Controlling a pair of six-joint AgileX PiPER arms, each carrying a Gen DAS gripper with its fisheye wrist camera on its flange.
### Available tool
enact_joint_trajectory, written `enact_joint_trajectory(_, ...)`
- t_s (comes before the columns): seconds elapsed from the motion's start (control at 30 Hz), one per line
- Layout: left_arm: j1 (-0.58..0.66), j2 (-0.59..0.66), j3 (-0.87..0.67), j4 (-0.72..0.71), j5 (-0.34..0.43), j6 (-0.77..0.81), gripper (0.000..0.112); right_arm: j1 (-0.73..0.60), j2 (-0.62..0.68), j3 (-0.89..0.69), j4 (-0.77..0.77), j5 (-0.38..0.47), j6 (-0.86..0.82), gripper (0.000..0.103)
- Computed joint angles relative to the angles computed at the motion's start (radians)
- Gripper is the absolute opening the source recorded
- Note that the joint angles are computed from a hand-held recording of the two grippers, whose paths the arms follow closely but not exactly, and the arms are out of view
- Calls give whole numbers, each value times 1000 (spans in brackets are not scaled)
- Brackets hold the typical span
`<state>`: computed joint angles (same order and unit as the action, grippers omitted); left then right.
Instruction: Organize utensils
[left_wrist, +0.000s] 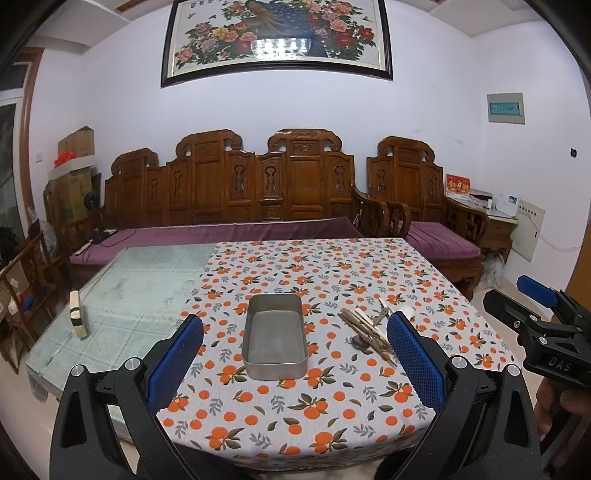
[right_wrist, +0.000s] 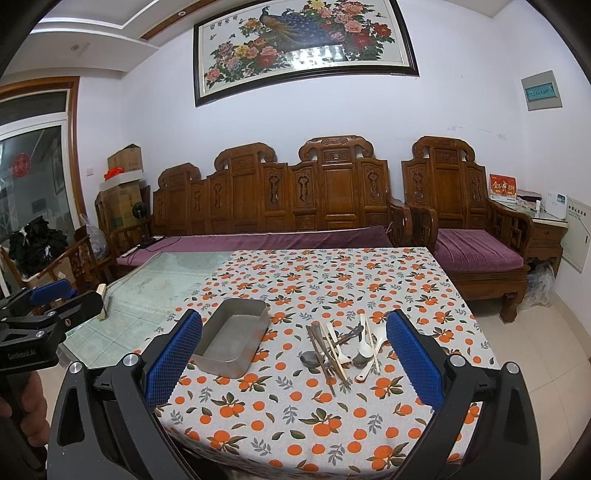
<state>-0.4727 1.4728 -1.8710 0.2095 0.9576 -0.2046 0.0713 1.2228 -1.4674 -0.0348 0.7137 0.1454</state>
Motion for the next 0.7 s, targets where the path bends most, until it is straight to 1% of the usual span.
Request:
enact_joint_trajectory(0.2, -1, -2, 6, 3, -5, -3, 97, 4, 1, -3, -4, 2, 5, 100)
enact_joint_trajectory(0.27, -3, -3, 8, 6, -5, -3, 97, -7, -2, 17, 10, -15, -9, 100)
enact_joint_trajectory(0.7, -4, -8, 23, 7, -13, -7, 97, 4, -4, 17, -7, -9, 9, 100)
